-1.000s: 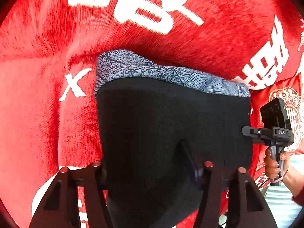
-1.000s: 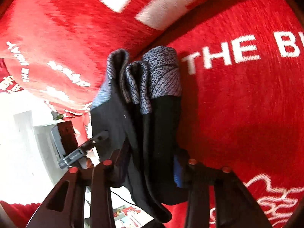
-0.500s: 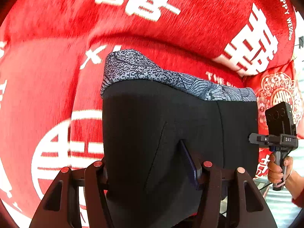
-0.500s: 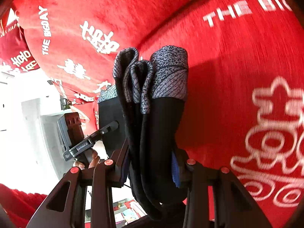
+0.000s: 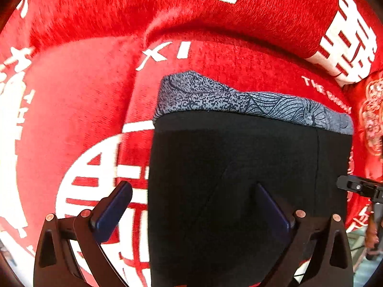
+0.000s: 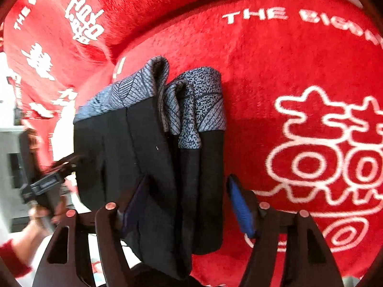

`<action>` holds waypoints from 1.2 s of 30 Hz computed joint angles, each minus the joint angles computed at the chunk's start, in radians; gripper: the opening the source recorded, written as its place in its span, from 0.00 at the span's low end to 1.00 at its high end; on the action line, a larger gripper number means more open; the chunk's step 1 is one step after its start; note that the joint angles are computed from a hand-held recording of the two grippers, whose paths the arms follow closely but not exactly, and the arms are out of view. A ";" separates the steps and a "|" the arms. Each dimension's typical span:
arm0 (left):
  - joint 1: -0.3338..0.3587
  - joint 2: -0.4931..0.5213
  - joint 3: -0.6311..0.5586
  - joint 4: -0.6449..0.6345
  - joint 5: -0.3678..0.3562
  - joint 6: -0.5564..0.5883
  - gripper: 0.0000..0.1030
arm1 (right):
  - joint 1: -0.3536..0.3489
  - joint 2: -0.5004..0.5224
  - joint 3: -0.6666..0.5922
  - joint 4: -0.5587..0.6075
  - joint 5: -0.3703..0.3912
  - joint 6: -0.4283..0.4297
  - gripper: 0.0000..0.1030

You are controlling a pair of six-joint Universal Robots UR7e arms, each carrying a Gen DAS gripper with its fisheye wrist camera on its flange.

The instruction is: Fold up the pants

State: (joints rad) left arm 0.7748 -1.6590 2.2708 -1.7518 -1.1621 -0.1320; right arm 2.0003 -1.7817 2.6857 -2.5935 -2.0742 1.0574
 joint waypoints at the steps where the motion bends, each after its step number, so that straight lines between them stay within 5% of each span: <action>1: -0.013 -0.009 0.004 0.009 0.024 -0.008 0.99 | 0.017 0.012 -0.021 0.047 -0.021 0.042 0.71; 7: -0.097 -0.057 -0.014 0.137 0.120 -0.120 0.99 | 0.170 0.083 -0.183 0.427 -0.089 0.343 0.78; 15: -0.179 -0.148 -0.052 0.313 0.087 -0.157 0.99 | 0.330 0.151 -0.307 0.643 -0.064 0.603 0.89; 17: -0.203 -0.168 -0.063 0.354 0.077 -0.173 0.99 | 0.360 0.181 -0.337 0.667 -0.057 0.633 1.00; 24: -0.292 -0.226 -0.124 0.524 0.028 -0.224 0.99 | 0.470 0.300 -0.505 0.869 -0.012 0.732 1.00; 36: -0.406 -0.302 -0.184 0.767 -0.043 -0.204 0.99 | 0.576 0.412 -0.654 0.983 0.058 0.909 1.00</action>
